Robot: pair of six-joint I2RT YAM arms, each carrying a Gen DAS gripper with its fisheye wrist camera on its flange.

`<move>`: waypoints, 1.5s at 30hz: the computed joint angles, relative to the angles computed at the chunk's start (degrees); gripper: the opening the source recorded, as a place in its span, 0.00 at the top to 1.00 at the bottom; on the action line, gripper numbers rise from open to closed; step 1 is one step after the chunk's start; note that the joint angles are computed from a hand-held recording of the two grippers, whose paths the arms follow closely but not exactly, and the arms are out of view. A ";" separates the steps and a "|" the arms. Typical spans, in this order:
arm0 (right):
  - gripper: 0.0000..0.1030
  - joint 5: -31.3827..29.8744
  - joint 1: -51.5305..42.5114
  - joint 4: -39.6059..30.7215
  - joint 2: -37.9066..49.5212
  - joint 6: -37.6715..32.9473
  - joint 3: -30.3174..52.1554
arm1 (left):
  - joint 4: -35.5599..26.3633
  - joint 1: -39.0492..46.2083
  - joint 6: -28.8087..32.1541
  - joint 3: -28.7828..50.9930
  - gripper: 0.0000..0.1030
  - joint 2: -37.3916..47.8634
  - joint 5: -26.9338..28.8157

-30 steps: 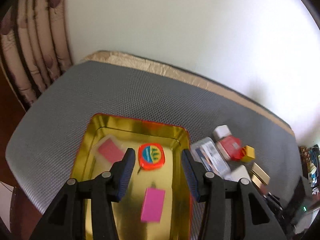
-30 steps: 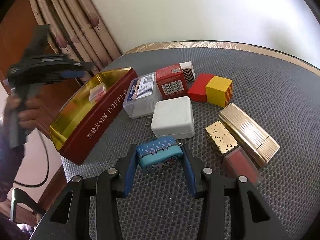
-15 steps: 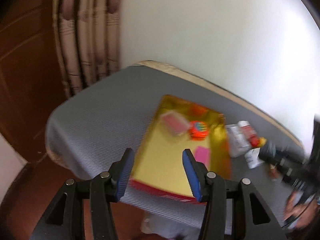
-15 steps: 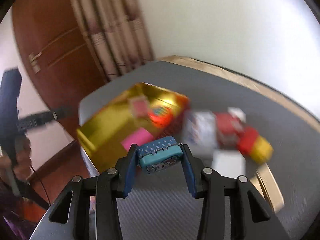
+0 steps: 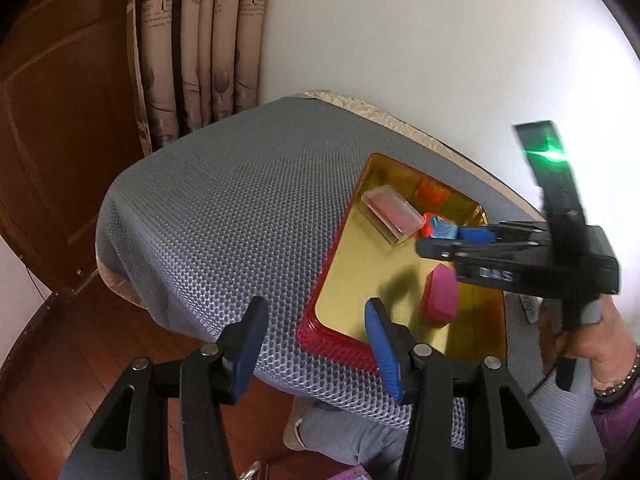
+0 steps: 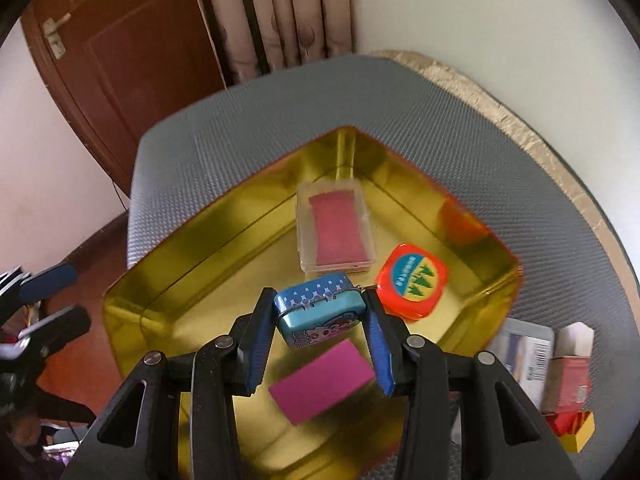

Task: Organize rigid objects
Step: 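Lower the blue patterned tin into the tin and open the right gripper, then grasp the white charger with the right gripper and lift it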

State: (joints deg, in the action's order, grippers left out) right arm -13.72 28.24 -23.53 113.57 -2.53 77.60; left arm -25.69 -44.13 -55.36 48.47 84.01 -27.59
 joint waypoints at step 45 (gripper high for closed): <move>0.36 1.45 -22.63 13.15 -10.75 -8.27 -27.48 | -5.35 -5.73 0.67 8.24 0.50 9.75 -1.20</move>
